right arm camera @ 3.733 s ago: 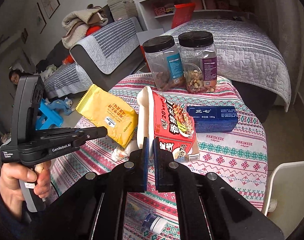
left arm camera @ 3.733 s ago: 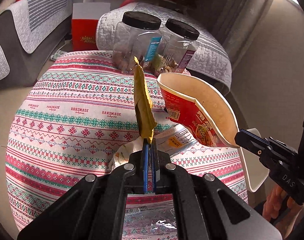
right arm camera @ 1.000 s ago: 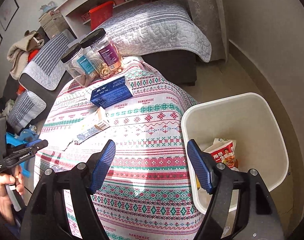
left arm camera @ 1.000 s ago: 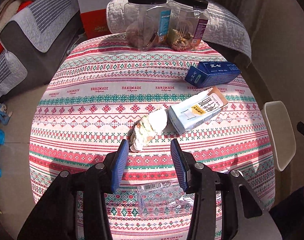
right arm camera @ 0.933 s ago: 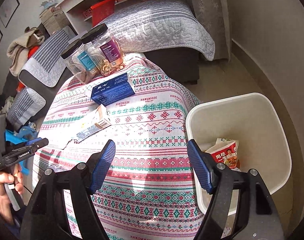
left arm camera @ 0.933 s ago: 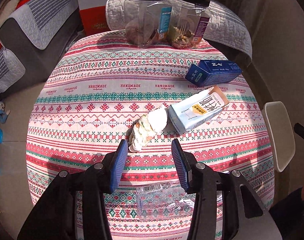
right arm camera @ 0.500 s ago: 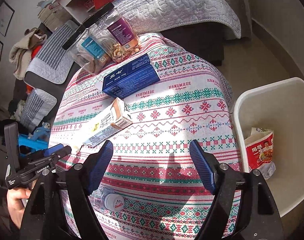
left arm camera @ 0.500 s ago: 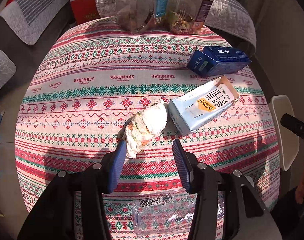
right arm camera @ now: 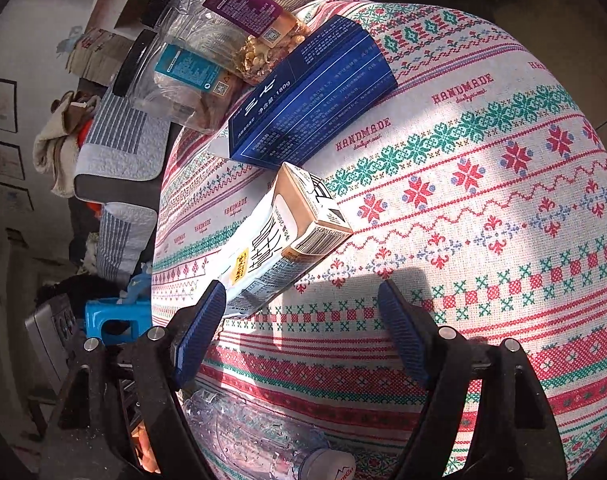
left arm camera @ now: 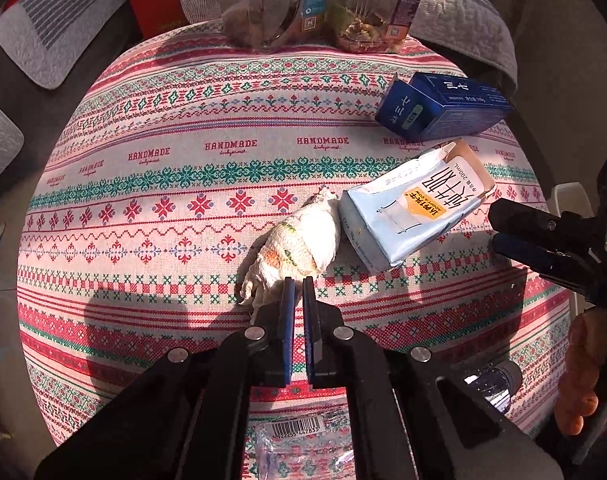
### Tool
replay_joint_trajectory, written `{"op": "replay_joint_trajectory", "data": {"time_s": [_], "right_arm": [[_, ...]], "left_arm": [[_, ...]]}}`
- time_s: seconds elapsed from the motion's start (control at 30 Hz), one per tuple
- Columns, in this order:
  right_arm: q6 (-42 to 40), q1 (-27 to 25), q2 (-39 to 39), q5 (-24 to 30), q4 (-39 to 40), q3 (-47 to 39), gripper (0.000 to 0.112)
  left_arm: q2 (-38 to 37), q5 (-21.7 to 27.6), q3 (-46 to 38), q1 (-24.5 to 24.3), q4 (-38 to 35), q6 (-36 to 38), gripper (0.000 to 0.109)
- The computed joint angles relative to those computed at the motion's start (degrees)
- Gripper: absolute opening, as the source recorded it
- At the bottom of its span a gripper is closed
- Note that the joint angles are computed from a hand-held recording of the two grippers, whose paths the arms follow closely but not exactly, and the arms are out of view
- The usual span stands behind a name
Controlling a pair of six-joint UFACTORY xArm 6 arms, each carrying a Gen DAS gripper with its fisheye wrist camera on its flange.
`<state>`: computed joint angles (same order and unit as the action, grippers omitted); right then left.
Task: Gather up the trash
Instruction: 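Grasp the crumpled tissue with the left tool while the right tool grasps the milk carton, then carry the carton and tissue to the bin and release both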
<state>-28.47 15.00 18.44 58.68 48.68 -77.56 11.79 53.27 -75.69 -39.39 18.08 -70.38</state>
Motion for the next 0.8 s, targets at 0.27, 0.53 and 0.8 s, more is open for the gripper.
{"op": "replay_joint_trajectory", "data": {"time_s": [0.27,0.53,0.8], "right_arm": [[3.2,2.4,4.1,0.8,0.2,-4.9,0.076],[4.2,5.5,4.4,-5.4,-6.1,-5.5,0.038],[0.3,3.2,3.8,-1.6,-1.5,-6.0,0.02]], "left_arm": [[-6.0,-6.5,6.5,0.0,1.4,-8.9,0.0],[-7.4,-7.8,8.1,1.3,1.7,-9.6,0.001],[-5.2,-6.0,6.1,1.4,0.5,-7.0,0.014]]}}
